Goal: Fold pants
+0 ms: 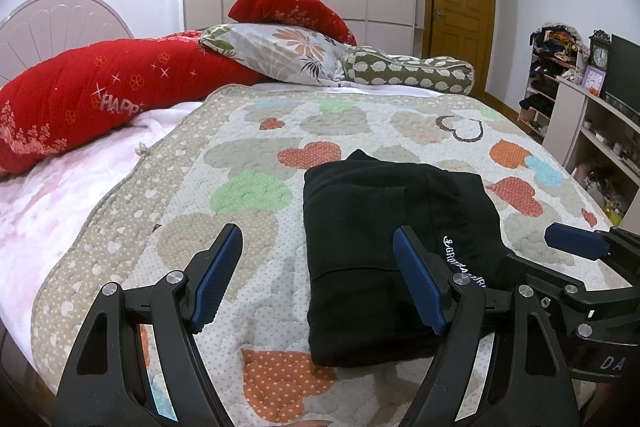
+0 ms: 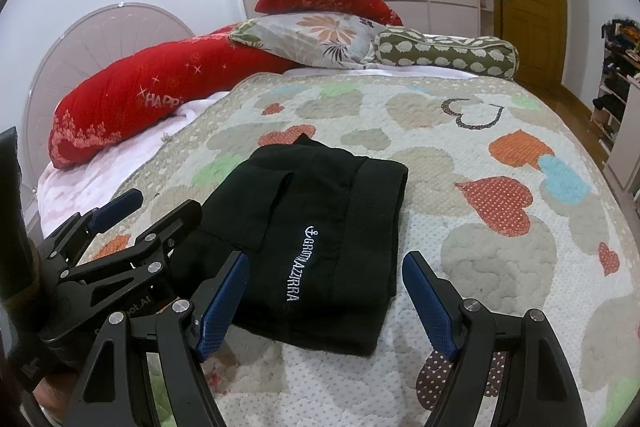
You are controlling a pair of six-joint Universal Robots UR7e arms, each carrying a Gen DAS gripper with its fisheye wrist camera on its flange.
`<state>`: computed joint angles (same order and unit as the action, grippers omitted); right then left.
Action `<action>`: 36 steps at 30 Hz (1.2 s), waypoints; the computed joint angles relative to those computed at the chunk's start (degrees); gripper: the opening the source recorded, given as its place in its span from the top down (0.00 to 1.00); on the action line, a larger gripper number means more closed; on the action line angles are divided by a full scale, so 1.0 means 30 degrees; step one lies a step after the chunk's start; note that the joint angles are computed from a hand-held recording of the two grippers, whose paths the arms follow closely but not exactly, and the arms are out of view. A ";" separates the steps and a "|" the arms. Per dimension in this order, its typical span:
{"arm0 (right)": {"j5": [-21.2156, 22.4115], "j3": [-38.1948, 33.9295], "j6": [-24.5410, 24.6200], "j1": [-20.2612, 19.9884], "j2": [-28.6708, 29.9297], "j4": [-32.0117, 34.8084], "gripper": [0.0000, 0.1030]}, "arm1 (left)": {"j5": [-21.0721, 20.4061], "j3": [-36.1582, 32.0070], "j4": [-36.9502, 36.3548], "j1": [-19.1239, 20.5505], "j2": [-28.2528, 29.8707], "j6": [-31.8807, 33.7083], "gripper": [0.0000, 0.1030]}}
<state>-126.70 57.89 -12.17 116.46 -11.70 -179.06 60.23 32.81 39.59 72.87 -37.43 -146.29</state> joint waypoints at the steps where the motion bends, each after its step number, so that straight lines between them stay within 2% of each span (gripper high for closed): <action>1: 0.0037 0.0002 0.0005 -0.0020 -0.0010 0.0060 0.25 | 0.0045 0.0047 -0.0006 0.0001 -0.0030 -0.0014 0.24; 31: 0.0197 0.0235 0.0121 -0.0204 -0.0245 0.0601 0.25 | -0.0034 0.0566 -0.0268 -0.0104 -0.0265 -0.0078 0.24; 36: 0.0258 0.0275 0.0192 -0.0242 -0.0271 0.0719 0.25 | 0.0623 0.1141 -0.0685 -0.0023 -0.0627 0.0116 0.24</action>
<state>-125.93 58.72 -11.60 115.73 -12.51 -176.90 62.10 36.23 37.53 72.80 -39.31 -145.94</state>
